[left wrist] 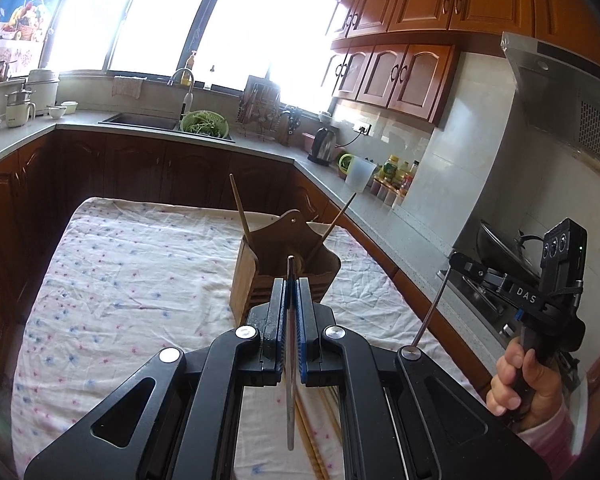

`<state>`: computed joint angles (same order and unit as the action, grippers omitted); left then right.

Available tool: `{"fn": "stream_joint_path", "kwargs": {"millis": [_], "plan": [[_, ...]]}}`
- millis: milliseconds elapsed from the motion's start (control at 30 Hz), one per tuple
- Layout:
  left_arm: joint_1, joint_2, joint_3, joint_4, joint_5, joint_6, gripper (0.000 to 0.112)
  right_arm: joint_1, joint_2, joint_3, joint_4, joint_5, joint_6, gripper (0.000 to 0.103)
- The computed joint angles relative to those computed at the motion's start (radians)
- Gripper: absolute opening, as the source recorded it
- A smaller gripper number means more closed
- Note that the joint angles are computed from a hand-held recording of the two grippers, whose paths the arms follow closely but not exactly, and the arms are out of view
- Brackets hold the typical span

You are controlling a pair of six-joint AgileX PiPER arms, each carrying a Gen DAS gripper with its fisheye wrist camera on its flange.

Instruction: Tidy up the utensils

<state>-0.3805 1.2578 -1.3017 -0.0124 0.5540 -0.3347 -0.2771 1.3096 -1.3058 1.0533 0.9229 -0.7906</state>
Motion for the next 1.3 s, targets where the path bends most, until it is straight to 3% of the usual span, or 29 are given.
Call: {"fn": "stream_joint_path", "kwargs": {"millis": [333,733,933,1100,1300], "plan": [[0.042,0.111,-0.156,-0.013,-0.02,0.03,0.003,0.005,0.098,-0.117,0.031,-0.069,0.025,0.004],[0.124,0.335,-0.476,-0.046,-0.033,0.061,0.003,0.077,0.321,-0.465,-0.023,-0.171,0.171,0.004],[0.147,0.437,-0.578,-0.044,-0.094,0.041,0.003,0.113,0.473,-0.662,-0.116,-0.222,0.288,0.004],[0.132,0.504,-0.579,0.134,-0.183,-0.143,0.003,0.125,0.562,-0.716,-0.111,-0.268,0.329,0.004],[0.115,0.541,-0.459,0.385,-0.306,-0.436,0.003,0.159,0.582,-0.59,-0.003,-0.374,0.201,0.004]]}}
